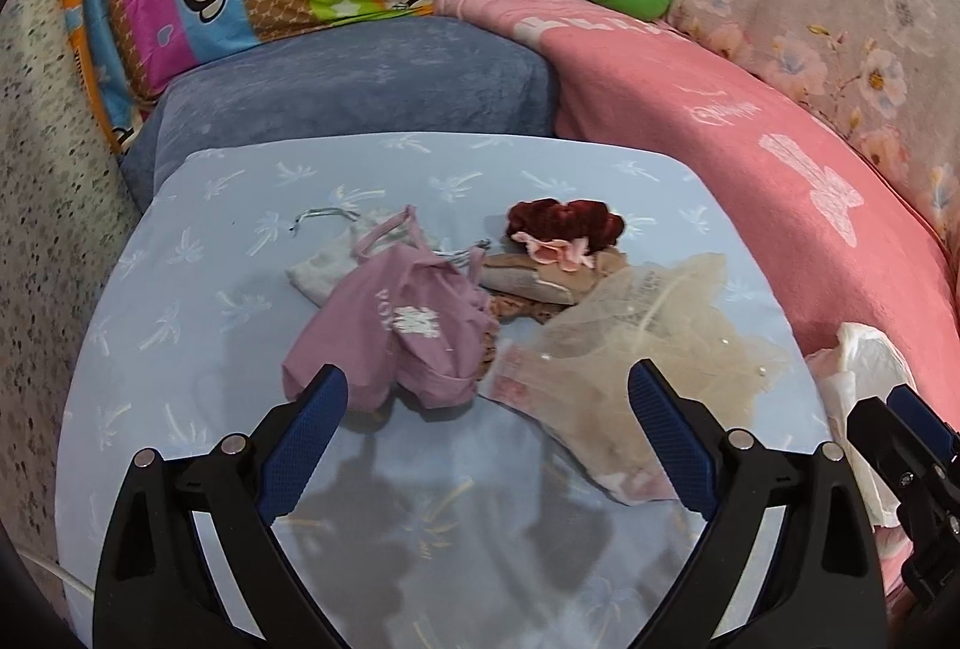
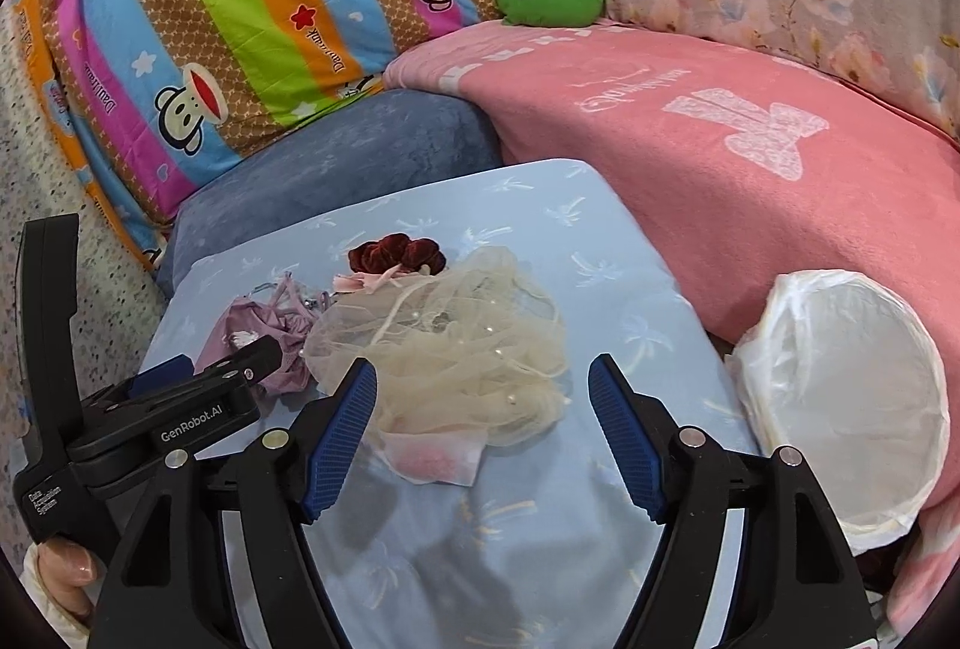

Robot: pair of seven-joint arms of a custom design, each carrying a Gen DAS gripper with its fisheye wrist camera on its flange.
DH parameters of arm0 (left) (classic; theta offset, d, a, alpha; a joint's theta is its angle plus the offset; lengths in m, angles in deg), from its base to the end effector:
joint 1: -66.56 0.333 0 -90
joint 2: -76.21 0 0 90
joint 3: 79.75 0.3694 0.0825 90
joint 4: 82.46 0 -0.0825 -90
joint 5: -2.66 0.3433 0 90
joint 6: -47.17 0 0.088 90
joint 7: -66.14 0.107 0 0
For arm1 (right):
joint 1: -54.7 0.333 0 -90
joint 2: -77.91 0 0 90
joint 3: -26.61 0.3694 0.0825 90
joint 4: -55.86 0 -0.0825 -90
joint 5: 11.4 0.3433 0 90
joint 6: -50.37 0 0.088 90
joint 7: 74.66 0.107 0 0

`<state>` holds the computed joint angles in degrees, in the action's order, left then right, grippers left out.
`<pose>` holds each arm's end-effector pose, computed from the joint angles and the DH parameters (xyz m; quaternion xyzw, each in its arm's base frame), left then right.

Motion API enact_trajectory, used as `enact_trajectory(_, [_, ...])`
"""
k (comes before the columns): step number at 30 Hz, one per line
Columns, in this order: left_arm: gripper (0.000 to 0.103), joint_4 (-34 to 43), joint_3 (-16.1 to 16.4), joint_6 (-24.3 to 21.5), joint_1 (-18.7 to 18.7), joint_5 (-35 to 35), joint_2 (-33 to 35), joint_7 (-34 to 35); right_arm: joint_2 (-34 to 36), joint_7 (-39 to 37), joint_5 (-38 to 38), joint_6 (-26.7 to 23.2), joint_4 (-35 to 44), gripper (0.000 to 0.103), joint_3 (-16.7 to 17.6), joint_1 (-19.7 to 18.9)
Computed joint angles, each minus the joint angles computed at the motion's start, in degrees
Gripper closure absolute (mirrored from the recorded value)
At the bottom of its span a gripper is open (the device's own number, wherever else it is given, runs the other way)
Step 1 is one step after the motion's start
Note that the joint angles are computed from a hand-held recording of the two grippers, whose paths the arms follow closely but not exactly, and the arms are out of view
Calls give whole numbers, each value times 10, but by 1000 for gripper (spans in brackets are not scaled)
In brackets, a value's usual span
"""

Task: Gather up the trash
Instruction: 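Move both open tools back over the cloth pile on the table, then grasp the purple shirt with left tool while right tool grasps beige tulle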

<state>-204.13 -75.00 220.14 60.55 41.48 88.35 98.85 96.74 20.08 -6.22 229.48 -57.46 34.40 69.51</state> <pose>0.5862 -0.0627 0.4590 -0.7604 0.5466 -0.2598 0.2356 0.6024 0.2304 0.4792 -0.7082 0.5816 -0.1753 0.3598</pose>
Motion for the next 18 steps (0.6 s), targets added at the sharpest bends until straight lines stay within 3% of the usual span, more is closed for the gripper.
enact_trajectory(14, [11, 13, -6, -16, 35, -92, 29, 62, 70, 12, -1, -55, 90, 30, -2, 22])
enact_trajectory(18, [11, 17, -30, -15, 60, -156, 41, 106, 94, 19, -4, -66, 118, 30, -13, 34])
